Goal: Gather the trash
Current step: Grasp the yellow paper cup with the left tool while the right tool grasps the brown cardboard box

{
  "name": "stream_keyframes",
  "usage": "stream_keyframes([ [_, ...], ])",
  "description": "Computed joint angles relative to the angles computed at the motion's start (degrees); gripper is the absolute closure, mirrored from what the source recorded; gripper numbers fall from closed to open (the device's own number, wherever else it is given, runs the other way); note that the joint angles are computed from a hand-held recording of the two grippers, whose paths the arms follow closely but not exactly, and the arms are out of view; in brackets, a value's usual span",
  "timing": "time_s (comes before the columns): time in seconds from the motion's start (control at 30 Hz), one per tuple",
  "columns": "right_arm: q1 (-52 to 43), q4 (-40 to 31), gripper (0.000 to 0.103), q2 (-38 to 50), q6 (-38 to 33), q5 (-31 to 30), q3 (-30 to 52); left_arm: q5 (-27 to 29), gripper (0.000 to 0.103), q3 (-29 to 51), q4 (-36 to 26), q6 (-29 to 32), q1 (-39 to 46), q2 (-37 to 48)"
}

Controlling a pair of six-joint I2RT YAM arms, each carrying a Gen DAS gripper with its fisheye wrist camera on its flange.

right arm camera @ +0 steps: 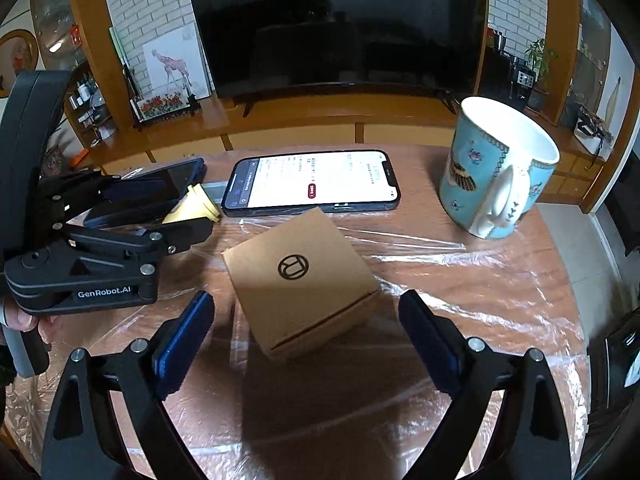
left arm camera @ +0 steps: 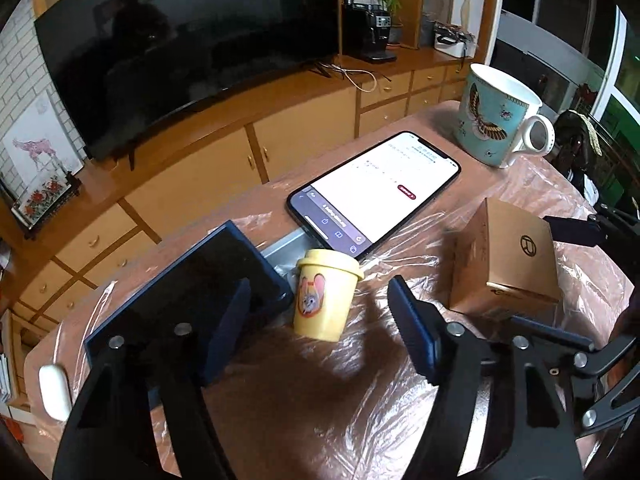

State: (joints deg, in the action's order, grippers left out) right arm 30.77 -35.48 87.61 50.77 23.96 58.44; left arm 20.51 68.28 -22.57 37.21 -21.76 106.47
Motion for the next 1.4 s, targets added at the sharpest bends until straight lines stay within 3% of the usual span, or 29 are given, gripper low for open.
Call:
stream_keyframes([
  [0.23, -1.1, 1.2, 0.020, 2.2, -2.1, -1.5, 0.8, -2.8, 0.040, -3.8, 4.6, 4.1, -2.5, -1.8],
  [0.3, -1.1, 1.3, 0.030, 2.4, -2.5, -2.0, 0.8, -3.3, 0.044, -4.9, 6.1, 4.8, -2.8, -2.4],
  [0.4, -1.0, 2.0, 0.039, 1.8, -2.5, -2.7, 0.0, -2.7, 0.056, -5.4, 6.2, 6.0, -2.7, -3.0],
  [0.43, -1.1, 2.3, 0.042, 1.7, -2.4, -3.2, -0.2, -1.5, 0.059, -4.2, 3.4, 6.9, -2.4, -2.6],
  [0.67, -0.5, 3.8, 0.043, -1.2, -2.3, -3.6, -2.5, -0.6, 0.062, -6.3, 1.0, 10.0, -2.9, -3.8],
  [0.93, -1.3, 6.6, 0.044, -5.6, 0.0, -5.3, -6.7, 2.9, 0.072, -6.1, -2.4, 7.1, -1.1, -4.1],
  [1.13, -2.0, 10.1, 0.044, -9.4, 0.7, -8.3, -10.2, 6.0, 0.072, -6.0, -5.0, 5.0, 0.7, -4.7],
  [1.4, 0.0, 10.3, 0.044, -11.7, 2.1, -7.9, -11.3, 8.2, 0.072, -8.0, -6.3, 2.8, 2.9, -8.5],
])
